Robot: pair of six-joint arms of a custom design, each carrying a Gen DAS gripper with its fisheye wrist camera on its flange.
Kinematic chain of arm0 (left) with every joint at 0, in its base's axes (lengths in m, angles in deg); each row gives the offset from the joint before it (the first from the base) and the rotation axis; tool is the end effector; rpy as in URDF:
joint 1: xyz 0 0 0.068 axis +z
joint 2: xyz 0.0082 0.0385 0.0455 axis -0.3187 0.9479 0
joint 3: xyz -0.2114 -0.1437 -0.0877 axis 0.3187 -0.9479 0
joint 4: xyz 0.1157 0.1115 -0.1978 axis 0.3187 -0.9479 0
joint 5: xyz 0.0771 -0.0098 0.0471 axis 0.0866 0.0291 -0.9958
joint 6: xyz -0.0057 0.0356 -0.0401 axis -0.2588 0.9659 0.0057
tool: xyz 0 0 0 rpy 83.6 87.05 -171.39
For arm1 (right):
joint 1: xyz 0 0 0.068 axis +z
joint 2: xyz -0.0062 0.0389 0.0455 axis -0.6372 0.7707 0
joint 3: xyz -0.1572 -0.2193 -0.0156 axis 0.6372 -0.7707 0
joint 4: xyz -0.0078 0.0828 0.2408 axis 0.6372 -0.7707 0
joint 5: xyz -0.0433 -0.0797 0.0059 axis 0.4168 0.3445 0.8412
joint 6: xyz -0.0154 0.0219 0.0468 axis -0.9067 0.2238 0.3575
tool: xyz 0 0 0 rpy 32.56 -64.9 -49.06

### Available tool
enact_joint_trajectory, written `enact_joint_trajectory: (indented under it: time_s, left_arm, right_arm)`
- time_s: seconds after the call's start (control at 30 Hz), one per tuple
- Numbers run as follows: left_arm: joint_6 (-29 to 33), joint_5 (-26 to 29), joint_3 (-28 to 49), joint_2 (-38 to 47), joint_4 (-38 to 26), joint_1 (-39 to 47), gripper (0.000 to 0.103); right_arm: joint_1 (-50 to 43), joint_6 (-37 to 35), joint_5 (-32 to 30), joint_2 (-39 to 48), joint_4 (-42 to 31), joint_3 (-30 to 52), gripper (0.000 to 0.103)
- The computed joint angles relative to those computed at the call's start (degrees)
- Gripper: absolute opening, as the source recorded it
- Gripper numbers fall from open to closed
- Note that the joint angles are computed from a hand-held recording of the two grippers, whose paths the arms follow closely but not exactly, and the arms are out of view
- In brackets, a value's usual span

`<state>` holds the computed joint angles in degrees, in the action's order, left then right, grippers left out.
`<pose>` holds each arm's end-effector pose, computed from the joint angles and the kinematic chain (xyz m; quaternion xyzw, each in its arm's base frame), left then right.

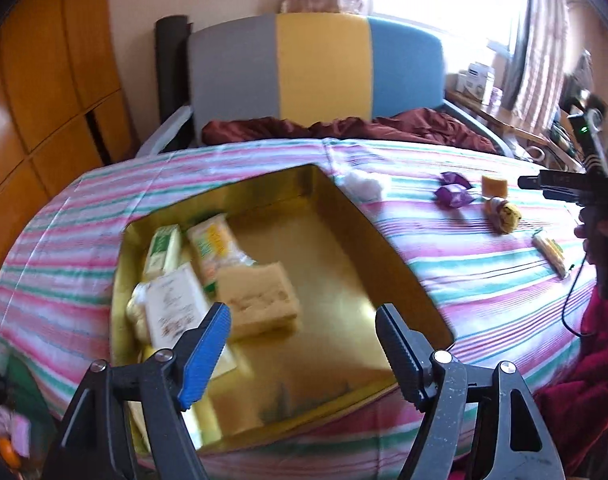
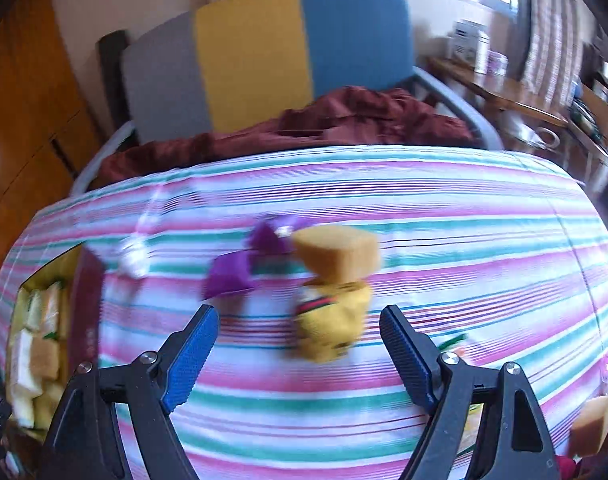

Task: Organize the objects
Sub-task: 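Move the left gripper to the clear plastic bundle and grasp it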

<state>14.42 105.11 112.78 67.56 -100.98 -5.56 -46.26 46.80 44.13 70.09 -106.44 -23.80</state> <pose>0.1548 0.0240 0.1882 0.1321 0.9209 -0.0438 0.3641 0.2182 -0.0227 0.2030 0.0997 0.9426 0.0377 0.3165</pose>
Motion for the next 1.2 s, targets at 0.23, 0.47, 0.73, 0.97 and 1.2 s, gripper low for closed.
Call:
enact_joint_trajectory:
  time_s: [0.23,0.47,0.73,0.97,1.2]
  left_arm:
    - [-9.92,-8.67,5.81,10.26,6.23,-17.69,0.076]
    - [-21.93,-7.65,20.85,31.84,7.91,-26.39,0.074]
    - [-33.15,-7.68,42.63,55.48,4.64,-28.4,0.073]
    - [-37.72,-12.68,59.32,71.3,-2.41,-28.85,0.073]
    - [-37.06,-19.18,68.21,80.08,-6.23,-31.24,0.074]
  right_arm:
    - [-13.07,0.79,-7.45,6.36,3.94,-0.99,0.084]
    - [-12.72,0.66,-9.34,3.81,3.22,-1.02,0.084]
    - [-16.43,0.26,-16.11,4.86,1.96,0.02,0.084]
    - [-17.36,-0.27,-20.15,4.54,0.78,0.64,0.084]
    - [-19.96,-0.8,-24.64,5.5,-0.53,1.39,0.084]
